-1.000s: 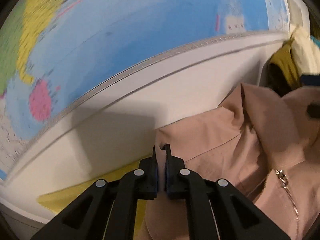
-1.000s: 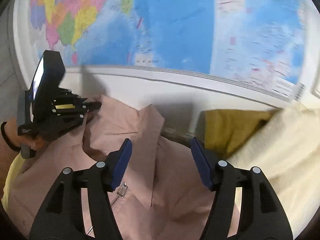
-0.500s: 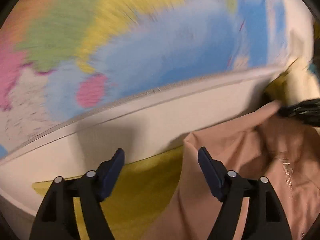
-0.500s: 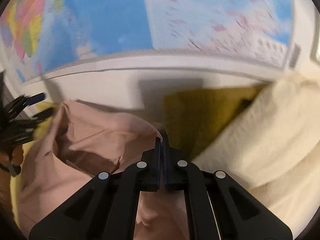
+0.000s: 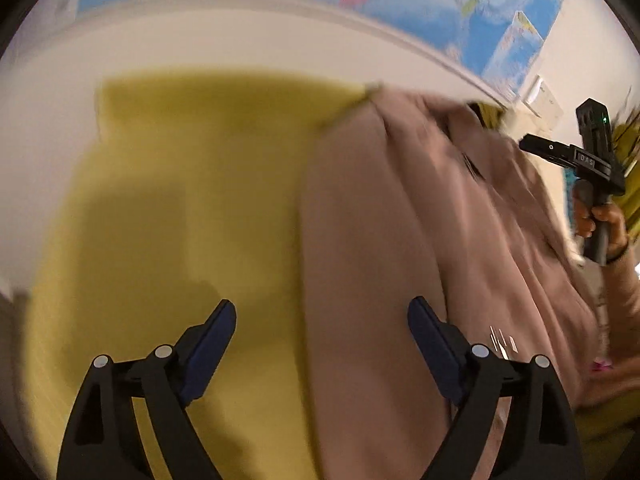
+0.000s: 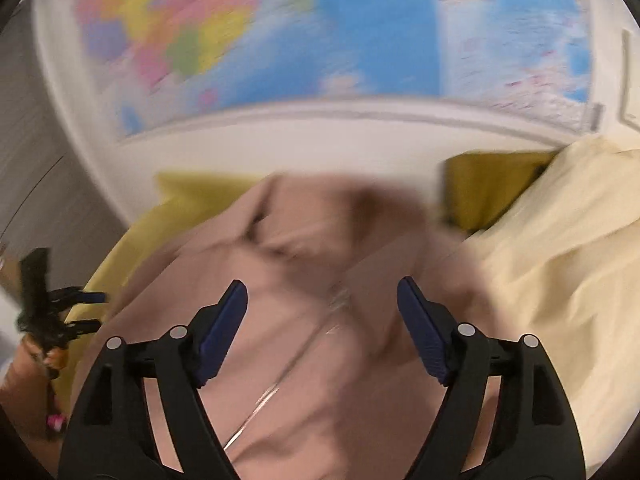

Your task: Fold large clothes

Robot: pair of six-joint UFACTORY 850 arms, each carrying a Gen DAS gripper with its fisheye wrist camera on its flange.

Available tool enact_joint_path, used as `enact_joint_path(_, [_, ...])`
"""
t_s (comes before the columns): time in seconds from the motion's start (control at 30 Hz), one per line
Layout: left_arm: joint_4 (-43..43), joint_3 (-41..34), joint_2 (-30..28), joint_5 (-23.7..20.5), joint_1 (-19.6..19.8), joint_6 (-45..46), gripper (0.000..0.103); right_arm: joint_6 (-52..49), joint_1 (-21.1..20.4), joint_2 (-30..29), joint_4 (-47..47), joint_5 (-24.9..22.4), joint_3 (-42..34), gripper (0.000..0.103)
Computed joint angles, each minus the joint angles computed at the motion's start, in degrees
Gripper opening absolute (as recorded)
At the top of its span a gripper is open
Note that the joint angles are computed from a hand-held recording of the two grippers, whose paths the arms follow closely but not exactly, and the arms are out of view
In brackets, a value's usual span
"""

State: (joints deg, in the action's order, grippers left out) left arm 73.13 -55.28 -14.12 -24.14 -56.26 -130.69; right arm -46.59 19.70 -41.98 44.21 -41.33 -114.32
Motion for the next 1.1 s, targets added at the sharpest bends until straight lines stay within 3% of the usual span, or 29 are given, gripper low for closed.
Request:
enact_joint_path(0.13, [8.75, 1.93, -0.01, -1.36, -5.5, -12.25, 0.085, -10.18, 0.73, 5.82, 3.71, -5.46, 10.23, 0.078])
enact_joint_path(0.23, [4.54, 0.33, -1.34, -4.17, -8.29, -8.76, 0.079, -15.54, 2.78, 8.4, 3.99, -9.86, 14.98, 0.079])
enact_joint_path(0.27, [4.2, -0.31, -2.03, -5.36, -9.17, -8.15, 0.073, -17.99, 3.88, 9.59, 3.85, -11.41, 17.15, 0.079])
enact_joint_path(0.3, [3.35, -0.97, -2.77, -6.89, -9.83, -7.52, 0.057, -19.95, 4.35, 10.39, 3.9, -12.9, 18.47, 0.079])
enact_joint_path(0.33, [2.69, -2.13, -3.9, -8.14, -10.49, -7.8, 0.031, -21.97, 5.33, 11.33, 3.85, -14.17, 20.17, 0.079])
enact_joint_path(0.4, [3.97, -1.11, -3.23, -7.41, -10.84, -10.92, 0.005, -25.79, 7.67, 13.06, 3.78, -14.0, 23.29, 0.086])
enact_joint_path(0.43, [2.37, -2.19, -3.74, -8.35, -11.07, -9.83, 0.004, -27.64, 8.86, 13.73, 4.23, -14.5, 24.58, 0.088])
enact_joint_path(0.7, [-6.26, -10.67, -2.2, -25.2, -12.24, 4.4, 0.003, -29.05, 16.17, 13.86, 6.88, -13.91, 26.83, 0.087])
enact_joint_path(0.73, [-6.2, -10.93, -1.54, -26.19, -12.26, 4.62, 0.003, -29.62, 16.3, 13.89, 8.47, -14.01, 26.99, 0.079])
enact_joint_path(0.77, [-7.37, -11.69, -0.9, -28.66, -12.4, 5.74, 0.003, -30.14, 16.47, 14.29, 9.11, -12.96, 27.44, 0.047])
enact_joint_path(0.8, [-8.24, -12.25, -0.32, -30.95, -12.59, 6.83, 0.003, -30.04, 16.38, 14.67, 8.65, -12.82, 27.77, 0.008])
enact_joint_path(0.9, [-10.32, -11.68, 1.26, -37.7, -13.45, 6.66, 0.005, -25.57, 14.73, 12.73, 9.5, -16.25, 24.85, 0.004])
enact_joint_path(0.97, [-15.45, -10.58, 1.83, -41.44, -12.79, 5.6, 0.019, -26.12, 12.04, 13.64, 11.88, -16.98, 25.84, 0.004])
enact_joint_path(1.03, [-17.0, -7.45, 3.34, -37.63, -12.07, 3.98, 0.036, -23.51, 9.94, 13.17, 13.24, -17.32, 24.91, 0.004])
enact_joint_path(1.07, [-17.26, -5.17, 4.4, -33.68, -11.76, 1.96, 0.042, -22.39, 8.93, 12.86, 14.0, -18.19, 24.51, 0.004])
enact_joint_path(1.1, [-16.96, -2.89, 5.4, -28.64, -11.48, -0.47, 0.056, -21.61, 8.38, 12.61, 14.59, -18.69, 24.19, 0.004])
